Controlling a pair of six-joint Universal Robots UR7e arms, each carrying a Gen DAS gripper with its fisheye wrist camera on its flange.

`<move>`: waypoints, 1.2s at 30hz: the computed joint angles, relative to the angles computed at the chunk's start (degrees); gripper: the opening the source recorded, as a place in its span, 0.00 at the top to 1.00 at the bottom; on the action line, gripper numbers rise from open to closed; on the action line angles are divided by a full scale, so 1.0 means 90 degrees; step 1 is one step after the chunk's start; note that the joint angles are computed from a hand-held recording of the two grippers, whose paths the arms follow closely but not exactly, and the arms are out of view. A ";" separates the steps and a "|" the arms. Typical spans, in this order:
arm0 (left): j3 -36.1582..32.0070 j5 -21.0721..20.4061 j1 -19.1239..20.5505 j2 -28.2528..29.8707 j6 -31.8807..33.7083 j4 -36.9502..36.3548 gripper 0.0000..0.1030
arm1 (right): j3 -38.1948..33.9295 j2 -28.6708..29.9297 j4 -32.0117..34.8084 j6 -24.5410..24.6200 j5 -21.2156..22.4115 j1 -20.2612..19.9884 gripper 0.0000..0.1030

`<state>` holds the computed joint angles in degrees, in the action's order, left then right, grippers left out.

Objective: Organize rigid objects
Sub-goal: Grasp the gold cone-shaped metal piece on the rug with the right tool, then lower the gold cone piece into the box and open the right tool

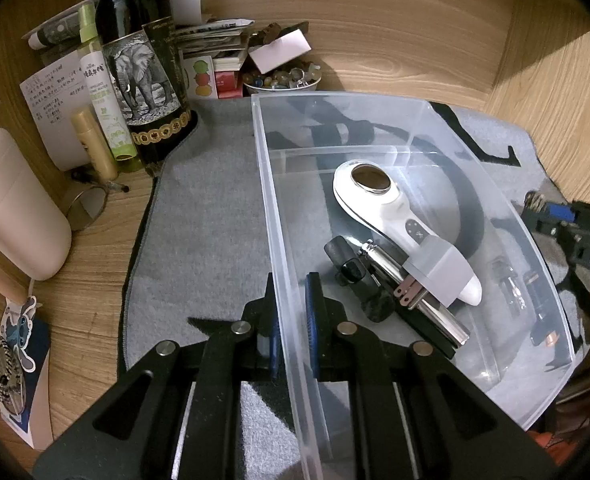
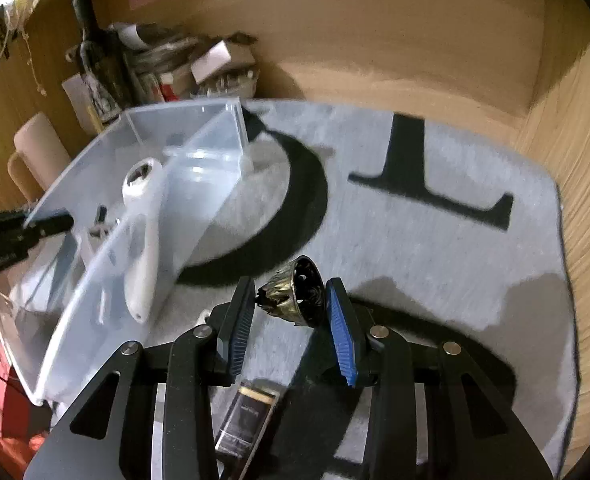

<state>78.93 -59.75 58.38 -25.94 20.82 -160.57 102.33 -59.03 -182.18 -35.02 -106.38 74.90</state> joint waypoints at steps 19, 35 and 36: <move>-0.0006 -0.0001 -0.0001 0.0004 0.0004 -0.0002 0.90 | -0.0184 0.0030 -0.0355 -0.0531 0.0636 0.0584 0.67; -0.0008 0.0005 -0.0012 0.0016 -0.0003 -0.0007 0.90 | -0.0800 0.0746 0.0433 -0.0909 0.0456 0.1022 0.67; -0.0008 0.0005 -0.0012 0.0016 -0.0003 -0.0007 0.90 | -0.0873 0.0810 0.0539 -0.0905 0.0400 0.1028 0.67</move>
<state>78.86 -59.71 58.27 -25.79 20.79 -160.64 94.47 -51.74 -177.33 -43.16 -102.77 84.15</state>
